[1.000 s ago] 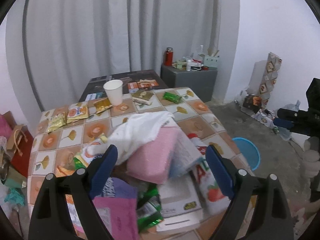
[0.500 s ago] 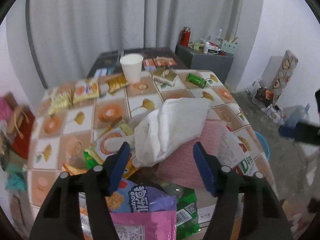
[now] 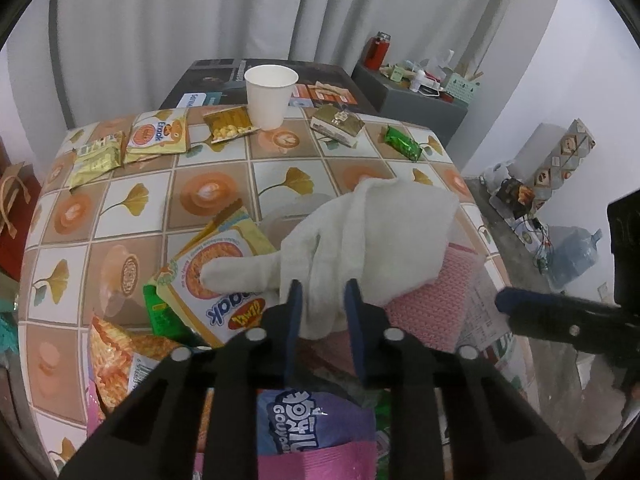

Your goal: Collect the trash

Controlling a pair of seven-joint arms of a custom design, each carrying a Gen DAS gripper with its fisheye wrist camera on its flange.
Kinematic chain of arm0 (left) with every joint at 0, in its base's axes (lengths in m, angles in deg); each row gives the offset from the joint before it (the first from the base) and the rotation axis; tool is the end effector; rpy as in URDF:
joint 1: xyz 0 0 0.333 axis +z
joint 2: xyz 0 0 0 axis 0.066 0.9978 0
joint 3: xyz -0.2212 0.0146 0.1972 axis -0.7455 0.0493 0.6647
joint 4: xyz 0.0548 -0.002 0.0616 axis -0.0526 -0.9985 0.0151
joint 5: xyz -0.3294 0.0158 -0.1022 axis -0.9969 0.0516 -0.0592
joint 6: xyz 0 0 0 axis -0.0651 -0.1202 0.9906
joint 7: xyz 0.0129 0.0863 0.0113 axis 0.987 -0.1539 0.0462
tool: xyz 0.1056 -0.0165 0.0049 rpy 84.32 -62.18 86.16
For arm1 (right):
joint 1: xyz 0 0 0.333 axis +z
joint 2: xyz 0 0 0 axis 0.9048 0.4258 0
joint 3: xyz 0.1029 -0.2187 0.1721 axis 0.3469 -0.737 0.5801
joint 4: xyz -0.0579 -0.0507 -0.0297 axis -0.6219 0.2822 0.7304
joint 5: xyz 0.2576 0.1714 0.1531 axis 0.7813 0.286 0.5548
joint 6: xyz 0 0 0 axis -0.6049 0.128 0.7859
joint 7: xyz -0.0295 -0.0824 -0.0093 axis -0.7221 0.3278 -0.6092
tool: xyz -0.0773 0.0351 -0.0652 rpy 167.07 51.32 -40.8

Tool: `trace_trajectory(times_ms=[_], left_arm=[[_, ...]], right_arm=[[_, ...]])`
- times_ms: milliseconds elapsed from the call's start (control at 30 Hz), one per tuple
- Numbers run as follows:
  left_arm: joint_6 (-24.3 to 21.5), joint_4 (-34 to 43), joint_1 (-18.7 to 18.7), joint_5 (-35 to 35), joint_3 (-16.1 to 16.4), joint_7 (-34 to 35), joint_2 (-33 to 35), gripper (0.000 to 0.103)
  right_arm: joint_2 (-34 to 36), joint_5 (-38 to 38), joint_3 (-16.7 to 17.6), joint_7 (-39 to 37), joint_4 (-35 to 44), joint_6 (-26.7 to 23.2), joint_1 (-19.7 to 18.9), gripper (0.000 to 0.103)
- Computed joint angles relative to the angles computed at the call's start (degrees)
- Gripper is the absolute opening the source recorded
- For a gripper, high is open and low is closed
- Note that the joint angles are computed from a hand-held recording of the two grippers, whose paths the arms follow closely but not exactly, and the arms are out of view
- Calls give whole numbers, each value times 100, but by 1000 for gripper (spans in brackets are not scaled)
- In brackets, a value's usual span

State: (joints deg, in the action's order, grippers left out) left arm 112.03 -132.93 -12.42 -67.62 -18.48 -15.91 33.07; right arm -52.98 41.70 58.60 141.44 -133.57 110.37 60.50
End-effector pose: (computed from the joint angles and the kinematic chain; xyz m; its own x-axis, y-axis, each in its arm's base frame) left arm 0.3553 -0.2486 0.7768 0.2169 -0.9529 0.2120 -0.7606 -0.3011 -0.5752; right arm 0.4612 0.0246 0.7790 0.5232 -0.6074 -0.5977 -0.8459 -0.2855 -0.4504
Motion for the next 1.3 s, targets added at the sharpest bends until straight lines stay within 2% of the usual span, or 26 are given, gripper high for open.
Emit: trace_trajectory(times_ms=[133,500,767,933,1000,1033,1300], left_arm=[[80,-111,-12,-42,31,91,-70,15],[330,-384,-23,-248,68,194,-176,13],[446,-491,-44,-359,91,264,-185,13],[517,-557,-40,-410,106,291,-212,13],[525,-562,-37,-413,102,281,-215,12],[532,-566,-33,-398,96,274,-219,12],[665,-510,30,-215,62,155,-277,6]], right_arm=[[-133,-441,91,-36,-197,460,184,43],[-211,-898,177,124,-440,984,500,42],[-223,-824,136,294,-556,1114,519,26],[-206,-735,118,310,-579,1185,499,20],[-211,-713,114,315,-593,1208,489,13],[-207,-689,109,314,-593,1216,482,0],[-141,-351,57,331,-536,1109,349,0]])
